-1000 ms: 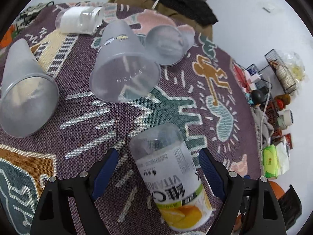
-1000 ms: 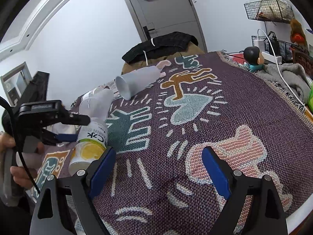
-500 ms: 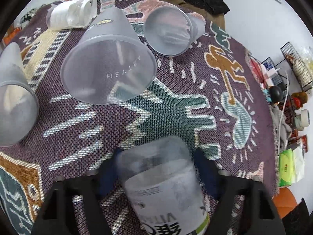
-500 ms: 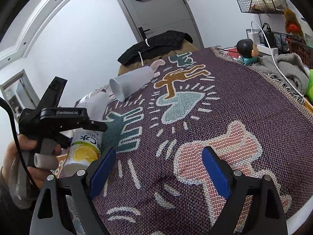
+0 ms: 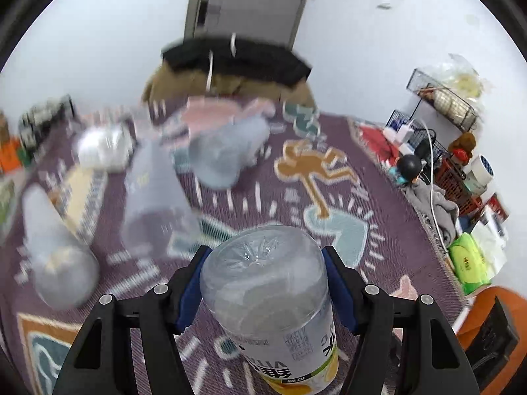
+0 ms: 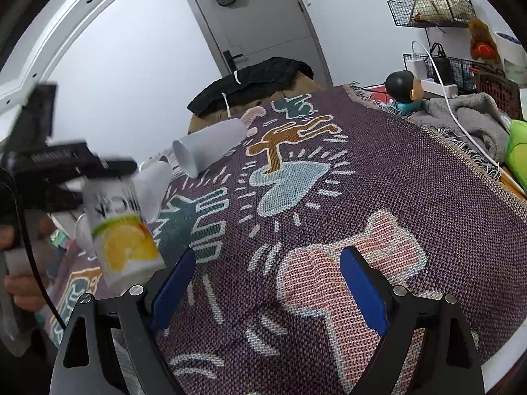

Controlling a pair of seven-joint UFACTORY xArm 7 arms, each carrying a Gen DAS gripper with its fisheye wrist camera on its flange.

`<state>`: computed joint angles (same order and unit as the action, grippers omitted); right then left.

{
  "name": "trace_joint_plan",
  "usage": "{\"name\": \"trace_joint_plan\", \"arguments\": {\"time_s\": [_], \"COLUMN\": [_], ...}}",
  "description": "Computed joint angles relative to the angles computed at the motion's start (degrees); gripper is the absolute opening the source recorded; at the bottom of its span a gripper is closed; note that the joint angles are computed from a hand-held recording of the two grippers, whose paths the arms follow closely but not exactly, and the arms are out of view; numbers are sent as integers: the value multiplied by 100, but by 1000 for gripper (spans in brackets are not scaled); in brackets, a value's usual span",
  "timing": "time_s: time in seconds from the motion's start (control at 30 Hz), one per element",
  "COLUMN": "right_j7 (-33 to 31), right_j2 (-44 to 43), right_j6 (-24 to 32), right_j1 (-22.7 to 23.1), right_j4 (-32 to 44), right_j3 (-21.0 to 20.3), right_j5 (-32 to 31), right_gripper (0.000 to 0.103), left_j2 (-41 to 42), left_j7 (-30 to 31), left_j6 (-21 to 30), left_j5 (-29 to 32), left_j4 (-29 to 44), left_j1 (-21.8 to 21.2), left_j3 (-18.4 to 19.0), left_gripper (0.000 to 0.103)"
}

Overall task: Flip cup upside down
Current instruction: 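Lift the bottle with the left tool and turn it cap up, then set the bottle standing on the blanket and open the left tool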

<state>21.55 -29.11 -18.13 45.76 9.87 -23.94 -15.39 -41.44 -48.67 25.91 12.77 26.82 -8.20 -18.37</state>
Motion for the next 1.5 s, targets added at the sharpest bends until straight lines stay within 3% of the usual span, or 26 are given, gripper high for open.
{"name": "trace_joint_plan", "arguments": {"time_s": [0.17, 0.7, 0.97, 1.17, 1.3, 1.4, 1.5], "right_j7": [-19, 39, 145, 176, 144, 54, -62], "right_j2": [-32, 58, 180, 156, 37, -127, -260], "right_j6": [-24, -58, -66, -40, 76, 220, 368], "right_j1": [-155, -265, -191, -253, -221, -268, -345], "right_j4": [-27, 21, 81, 69, 56, 41, 40], "right_j3": [148, 56, -94, -7, 78, 274, 524], "right_j5": [17, -26, -163, -196, -166, -38, 200], "right_gripper": [90, 90, 90, 90, 90, 90, 90], "left_j2": [-253, 65, 421, 383, 381, 206, -183], "left_j7": [-488, -1708, -2166, -2129, -1768, -1605, -1512], "left_j6": [-103, -317, -62, 322, 140, 124, 64], "left_j5": [1018, 2867, 3483, 3526, 3114, 2778, 2469], "left_j4": [225, 559, 397, 231, 27, -98, -263], "left_j1": [815, 2235, 2069, 1263, 586, 352, 238], "left_j3": [-1022, -2443, -2336, -1814, -1113, -879, -738], "left_gripper": [68, 68, 69, 71, 71, 73, 84]}}
